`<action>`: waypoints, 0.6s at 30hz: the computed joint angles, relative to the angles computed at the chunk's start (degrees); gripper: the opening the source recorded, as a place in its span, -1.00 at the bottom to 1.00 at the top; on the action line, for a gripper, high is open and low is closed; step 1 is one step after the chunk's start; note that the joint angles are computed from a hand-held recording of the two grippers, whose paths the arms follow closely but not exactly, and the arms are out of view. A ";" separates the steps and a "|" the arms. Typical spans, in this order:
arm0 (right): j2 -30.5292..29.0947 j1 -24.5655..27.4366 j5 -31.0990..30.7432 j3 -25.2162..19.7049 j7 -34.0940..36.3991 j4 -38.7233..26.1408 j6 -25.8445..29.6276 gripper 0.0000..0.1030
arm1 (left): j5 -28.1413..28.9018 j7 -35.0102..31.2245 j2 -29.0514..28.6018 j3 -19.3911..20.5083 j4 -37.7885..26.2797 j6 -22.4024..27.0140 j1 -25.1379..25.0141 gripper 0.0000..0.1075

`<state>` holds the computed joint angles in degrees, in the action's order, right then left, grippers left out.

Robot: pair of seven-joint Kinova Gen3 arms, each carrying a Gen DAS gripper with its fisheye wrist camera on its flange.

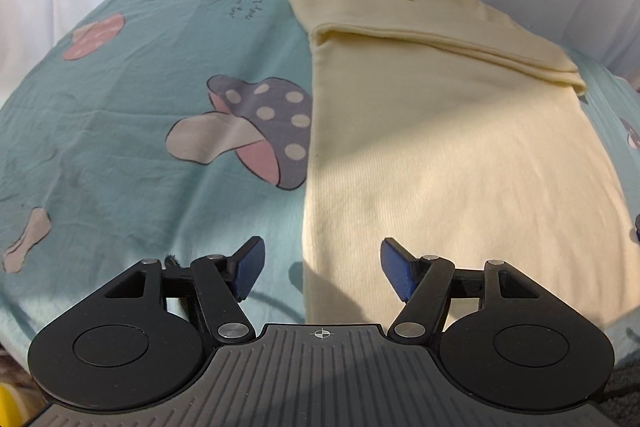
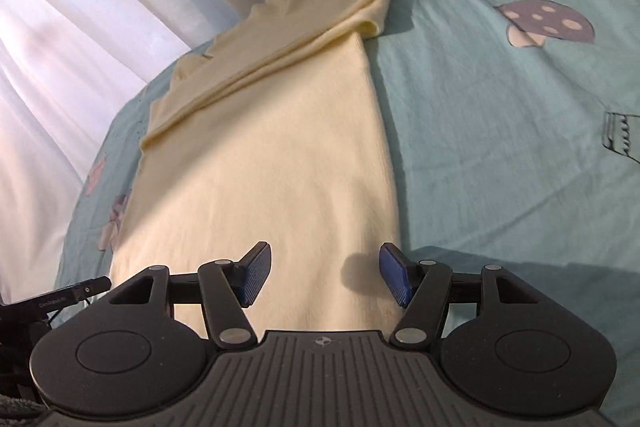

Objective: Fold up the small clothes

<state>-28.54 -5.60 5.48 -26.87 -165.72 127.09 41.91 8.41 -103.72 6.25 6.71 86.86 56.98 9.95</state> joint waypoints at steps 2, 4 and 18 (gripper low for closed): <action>-0.71 -1.08 -0.84 -0.05 0.48 -0.71 3.61 0.12 | 1.34 -2.04 -0.05 -0.04 -0.91 3.37 -0.75 0.32; -1.09 -2.08 -1.30 -0.09 1.23 -1.06 6.01 0.11 | 1.97 -3.53 0.03 0.03 -1.54 5.55 -0.98 0.32; -5.90 -5.55 -11.30 8.13 4.79 4.78 -0.36 -0.28 | 8.81 -7.88 7.41 -0.09 -9.34 17.47 -4.65 -0.04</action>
